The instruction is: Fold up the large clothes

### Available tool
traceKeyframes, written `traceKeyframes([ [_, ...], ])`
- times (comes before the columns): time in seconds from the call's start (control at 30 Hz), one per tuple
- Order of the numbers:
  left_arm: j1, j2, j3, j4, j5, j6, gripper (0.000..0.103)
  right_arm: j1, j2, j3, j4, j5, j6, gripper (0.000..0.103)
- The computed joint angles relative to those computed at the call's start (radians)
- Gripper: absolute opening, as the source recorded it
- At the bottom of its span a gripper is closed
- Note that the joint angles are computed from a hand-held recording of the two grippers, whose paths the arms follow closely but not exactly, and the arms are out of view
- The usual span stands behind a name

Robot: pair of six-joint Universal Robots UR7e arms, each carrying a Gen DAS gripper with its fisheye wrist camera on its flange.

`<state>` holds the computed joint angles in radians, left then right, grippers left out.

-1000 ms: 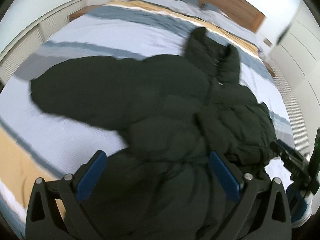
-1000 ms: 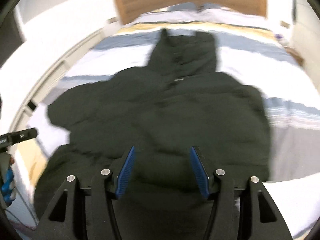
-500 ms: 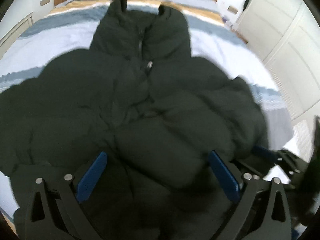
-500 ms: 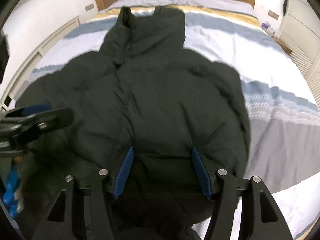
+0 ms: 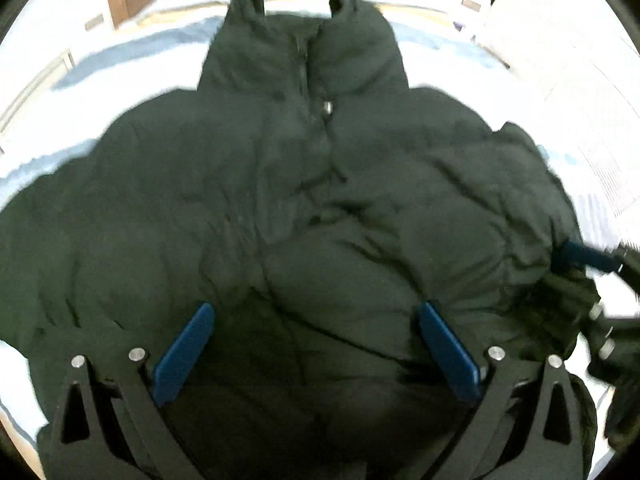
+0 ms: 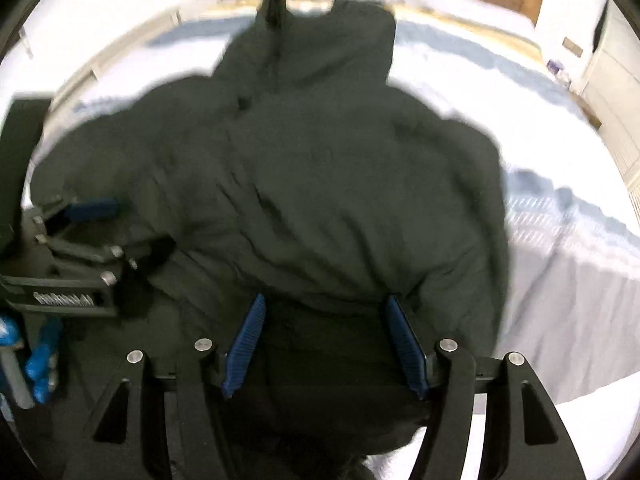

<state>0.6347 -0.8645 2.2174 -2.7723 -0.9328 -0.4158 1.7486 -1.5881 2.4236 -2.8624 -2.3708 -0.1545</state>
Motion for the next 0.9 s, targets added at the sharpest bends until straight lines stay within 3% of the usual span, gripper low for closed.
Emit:
traceKeyframes([
  [0.13, -0.001, 0.017, -0.013, -0.017, 0.003, 0.012, 0.103, 0.0, 0.031, -0.074, -0.046, -0.007, -0.035, 0.062],
  [0.33, 0.038, 0.045, 0.004, -0.03, -0.021, 0.014, 0.103, -0.125, 0.111, -0.117, -0.039, 0.012, 0.02, 0.065],
  [0.43, 0.028, 0.041, 0.02, -0.034, -0.016, 0.013, 0.103, -0.133, 0.14, -0.099, -0.105, 0.001, 0.011, 0.067],
  [0.57, 0.026, 0.026, 0.026, -0.017, -0.021, 0.012, 0.103, -0.102, 0.12, -0.078, -0.097, -0.035, 0.068, 0.067],
  [0.73, 0.02, -0.047, 0.049, 0.055, -0.049, -0.016, 0.103, -0.017, 0.04, -0.006, -0.047, -0.08, 0.209, 0.067],
  [0.9, 0.0, -0.201, 0.125, 0.107, -0.089, -0.017, 0.103, 0.07, -0.037, 0.029, 0.21, -0.12, 0.47, 0.068],
])
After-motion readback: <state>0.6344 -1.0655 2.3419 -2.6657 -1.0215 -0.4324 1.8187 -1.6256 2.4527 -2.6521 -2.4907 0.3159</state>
